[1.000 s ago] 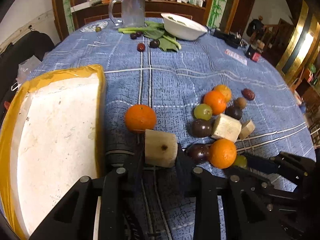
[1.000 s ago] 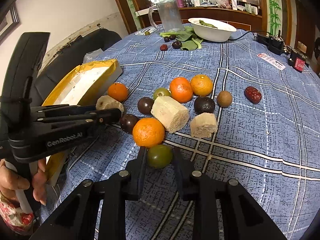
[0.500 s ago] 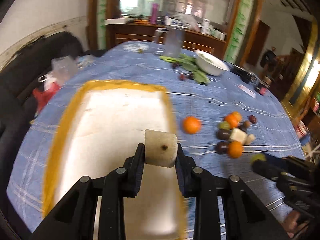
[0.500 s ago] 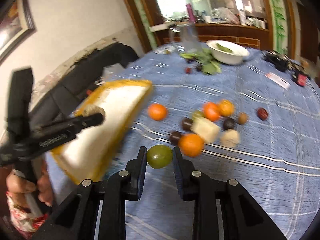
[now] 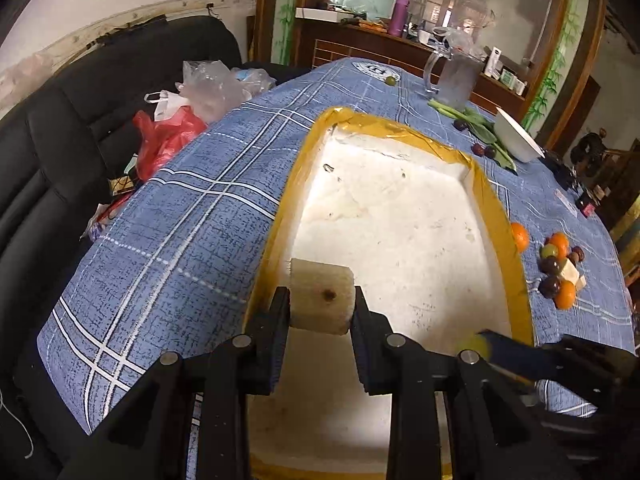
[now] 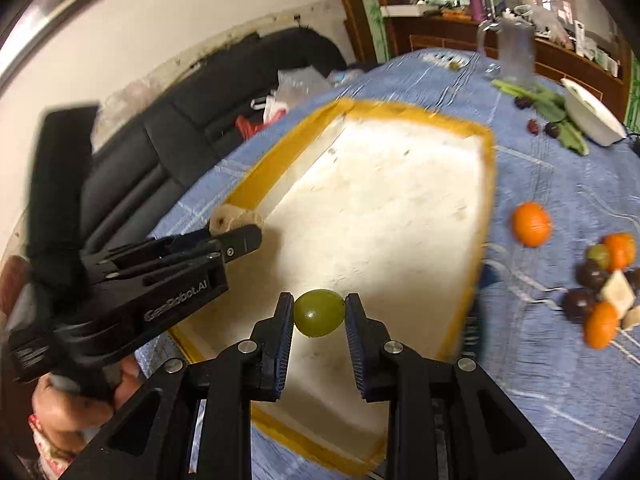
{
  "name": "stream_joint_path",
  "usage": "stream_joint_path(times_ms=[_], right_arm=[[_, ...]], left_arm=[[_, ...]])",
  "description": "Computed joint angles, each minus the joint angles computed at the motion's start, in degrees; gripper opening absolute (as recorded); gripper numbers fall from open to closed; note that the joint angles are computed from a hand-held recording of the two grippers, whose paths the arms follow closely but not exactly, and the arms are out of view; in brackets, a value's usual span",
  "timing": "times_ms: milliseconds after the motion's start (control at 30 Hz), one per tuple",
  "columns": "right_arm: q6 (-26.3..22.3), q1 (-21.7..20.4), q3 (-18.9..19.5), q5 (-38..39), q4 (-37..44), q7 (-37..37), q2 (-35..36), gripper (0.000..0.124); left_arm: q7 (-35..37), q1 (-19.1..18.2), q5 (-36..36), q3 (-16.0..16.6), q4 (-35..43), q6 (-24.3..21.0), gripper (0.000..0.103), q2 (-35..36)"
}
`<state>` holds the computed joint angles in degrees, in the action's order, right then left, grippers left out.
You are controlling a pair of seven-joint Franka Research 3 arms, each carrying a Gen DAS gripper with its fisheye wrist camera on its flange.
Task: Organize fruits
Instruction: 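Carry the chunk into the tray with the left tool while the right tool drops a green grape there, then grasp a pale cube with the right tool while the left tool grasps an orange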
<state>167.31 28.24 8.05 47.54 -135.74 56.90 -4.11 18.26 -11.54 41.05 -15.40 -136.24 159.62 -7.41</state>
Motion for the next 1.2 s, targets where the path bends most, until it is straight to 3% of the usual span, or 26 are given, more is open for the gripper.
stream_joint_path(times_ms=[100, 200, 267, 367, 600, 700, 767, 867, 967, 1200], right_arm=[[0.77, 0.0, 0.6, -2.42, 0.32, 3.12, 1.35, 0.03], [1.71, -0.18, 0.98, -5.76, -0.7, 5.32, 0.76, 0.03], [2.22, -0.13, 0.77, -6.82, -1.21, 5.49, -0.08, 0.03], [2.77, 0.98, -0.72, -2.7, -2.57, 1.35, -2.61, 0.034], [4.9, 2.52, -6.23, 4.74, -8.87, -5.33, -13.3, 0.035], [6.87, -0.45, -7.68, 2.23, -13.69, -4.0, -19.66, 0.044], [7.24, -3.72, -7.94, -1.37, -15.44, -1.29, -22.06, 0.049], [7.18, -11.85, -6.45, -7.74, -18.37, 4.09, -25.46, 0.05], [5.94, -17.29, -7.65, -11.51, -19.7, 7.89, -26.95, 0.052], [4.14, -13.53, -16.78, -12.37, -18.11, 6.51, -22.14, 0.057]], left_arm=[[-0.83, -0.18, 1.17, -0.55, -0.05, -1.13, 0.03, -0.51], [-3.44, 0.22, 3.02, -0.81, -0.7, -0.22, 0.045, -1.66], [-4.46, 0.56, 3.25, -0.71, -1.62, 1.57, 0.049, -2.85], [-6.66, 1.16, 3.64, -1.5, -2.7, 1.74, 0.059, -5.24], [-10.54, 2.07, 3.97, -4.66, -4.32, 1.42, 0.069, -10.99], [-11.62, 2.23, 5.28, -6.3, -3.65, 1.53, 0.075, -11.66], [-11.34, 1.73, 5.84, -7.08, -2.3, 1.57, 0.075, -10.63], [-10.36, 0.48, 6.18, -7.41, 0.36, 2.06, 0.075, -7.65], [-8.77, -1.38, 6.02, -7.08, 3.98, 2.24, 0.075, -3.31], [-1.53, -8.23, 3.57, -4.82, 13.27, 1.68, 0.075, 7.86]])
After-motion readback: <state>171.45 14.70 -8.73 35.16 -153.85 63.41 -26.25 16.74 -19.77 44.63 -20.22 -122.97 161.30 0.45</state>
